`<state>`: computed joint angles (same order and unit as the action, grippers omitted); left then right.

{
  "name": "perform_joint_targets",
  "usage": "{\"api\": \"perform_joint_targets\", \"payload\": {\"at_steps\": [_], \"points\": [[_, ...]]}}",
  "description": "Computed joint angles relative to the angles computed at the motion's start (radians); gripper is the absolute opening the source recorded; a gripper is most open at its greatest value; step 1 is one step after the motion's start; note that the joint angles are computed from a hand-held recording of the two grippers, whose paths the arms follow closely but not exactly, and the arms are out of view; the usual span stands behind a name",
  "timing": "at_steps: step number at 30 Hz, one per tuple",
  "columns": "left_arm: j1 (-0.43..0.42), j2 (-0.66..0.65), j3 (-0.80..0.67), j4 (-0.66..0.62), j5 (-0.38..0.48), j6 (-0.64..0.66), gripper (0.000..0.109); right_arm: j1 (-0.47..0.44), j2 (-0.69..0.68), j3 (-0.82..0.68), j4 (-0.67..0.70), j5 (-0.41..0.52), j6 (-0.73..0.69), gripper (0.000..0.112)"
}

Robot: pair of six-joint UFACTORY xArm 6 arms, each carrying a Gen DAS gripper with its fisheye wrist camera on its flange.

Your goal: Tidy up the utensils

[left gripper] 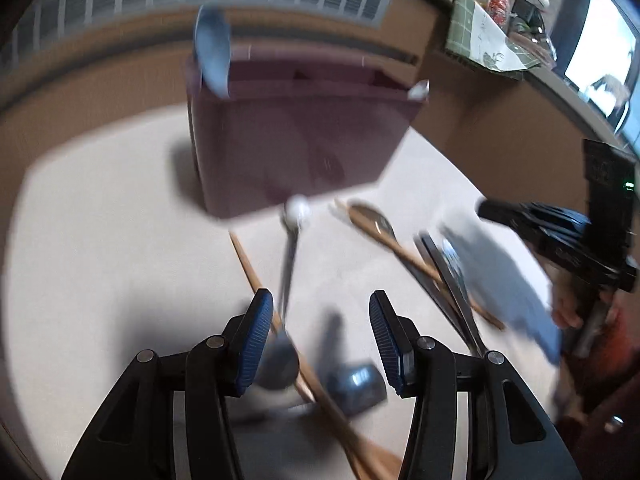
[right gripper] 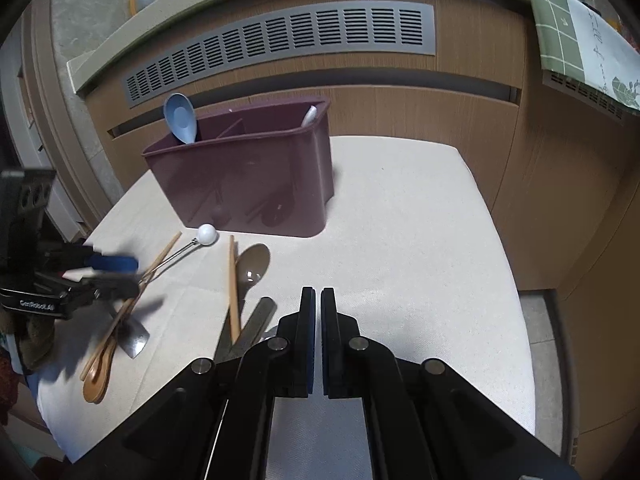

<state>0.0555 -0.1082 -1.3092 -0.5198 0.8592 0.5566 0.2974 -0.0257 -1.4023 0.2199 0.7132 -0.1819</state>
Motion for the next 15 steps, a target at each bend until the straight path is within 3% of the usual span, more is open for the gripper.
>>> {"api": "perform_joint_targets", "payload": {"at_steps": [2,6,9,15], "points": [[-0.046,0.017,-0.014,0.125,-0.092,-0.117,0.046,0.003,-0.005,0.005,0.012,-0.006,-0.006,0.001],[-0.084,0.135,-0.151,0.208,-0.042,-0.207,0.04,0.008,-0.022,0.022,0.034,-0.028,-0.024,0.001],[-0.124,0.215,-0.221,0.37,-0.044,-0.324,0.039,0.002,-0.035,0.032,0.05,-0.037,-0.036,0.001],[-0.144,0.302,-0.315,0.429,-0.009,-0.412,0.029,-0.033,-0.062,0.064,0.048,-0.037,-0.036,0.001]]}}
